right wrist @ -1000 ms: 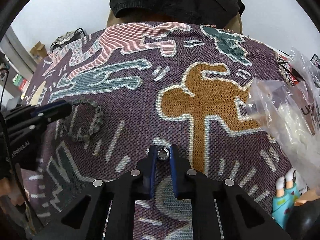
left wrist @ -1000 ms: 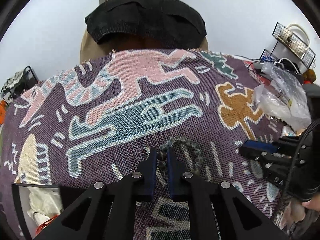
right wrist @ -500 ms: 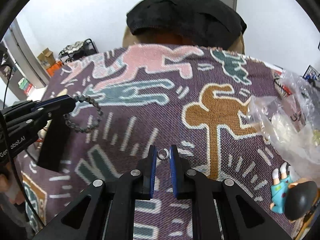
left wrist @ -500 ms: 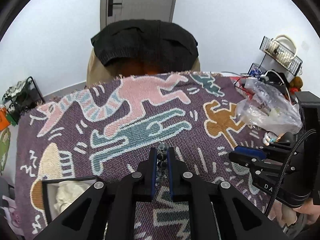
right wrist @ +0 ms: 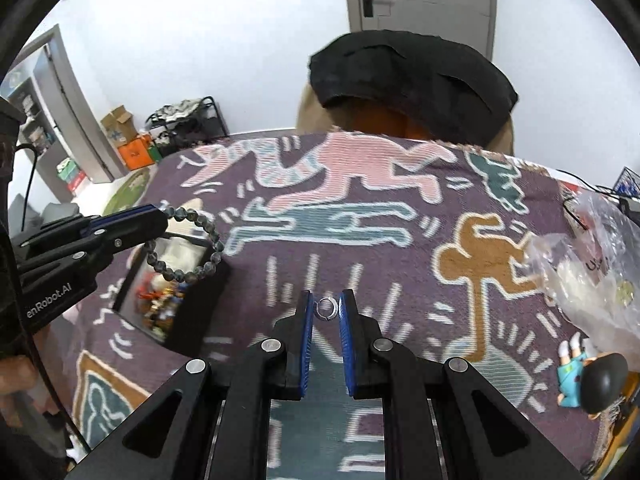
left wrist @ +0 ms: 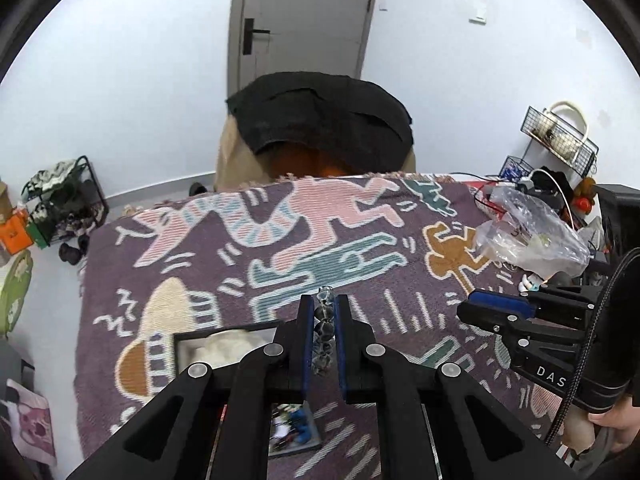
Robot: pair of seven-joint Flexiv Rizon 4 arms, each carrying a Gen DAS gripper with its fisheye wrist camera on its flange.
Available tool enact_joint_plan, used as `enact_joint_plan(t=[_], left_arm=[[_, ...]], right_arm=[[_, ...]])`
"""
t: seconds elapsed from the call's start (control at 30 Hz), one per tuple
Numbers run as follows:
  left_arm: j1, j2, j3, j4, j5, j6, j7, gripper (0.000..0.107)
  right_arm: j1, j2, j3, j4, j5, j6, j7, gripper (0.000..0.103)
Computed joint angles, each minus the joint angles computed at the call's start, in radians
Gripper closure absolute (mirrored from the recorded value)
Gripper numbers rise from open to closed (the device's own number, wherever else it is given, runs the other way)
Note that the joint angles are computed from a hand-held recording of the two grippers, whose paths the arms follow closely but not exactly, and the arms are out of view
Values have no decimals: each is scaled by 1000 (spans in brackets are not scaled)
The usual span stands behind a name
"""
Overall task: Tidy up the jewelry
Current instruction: 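Carry the bracelet and ring into the black box and open both grippers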
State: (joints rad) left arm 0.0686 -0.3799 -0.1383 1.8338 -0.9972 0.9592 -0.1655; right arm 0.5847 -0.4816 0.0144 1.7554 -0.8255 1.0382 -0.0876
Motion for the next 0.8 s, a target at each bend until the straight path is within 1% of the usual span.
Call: enact_joint_plan(t=[0.23, 0.37, 0.47, 0.5, 0.57, 0.63, 0.7, 0.8], left_arm=[[34, 8, 17, 12, -24, -16, 36, 97], [52, 11, 37, 13, 20, -90, 33, 97], [65, 4, 50, 3, 32, -101, 20, 95], [72, 0, 53, -3, 35, -105, 7, 92], [97, -10, 56, -24, 25, -139, -22, 82], [122, -17, 56, -39, -2, -162, -36, 55], [138, -17, 53, -40, -42, -157, -20, 49], [153, -26, 60, -55, -52, -164, -27, 49]], right_arm=[[36, -63, 7, -106, 23, -35, -48, 89], [61, -106, 8, -180, 51, -61, -94, 89], [77, -135, 10, -234, 80, -80, -131, 89], [83, -142, 9, -249, 88, -87, -143, 89], [95, -161, 9, -288, 105, -107, -173, 89], [105, -177, 9, -319, 120, -116, -198, 89], [115, -194, 7, -350, 135, -129, -221, 89], [129, -218, 5, -393, 158, -145, -251, 89]])
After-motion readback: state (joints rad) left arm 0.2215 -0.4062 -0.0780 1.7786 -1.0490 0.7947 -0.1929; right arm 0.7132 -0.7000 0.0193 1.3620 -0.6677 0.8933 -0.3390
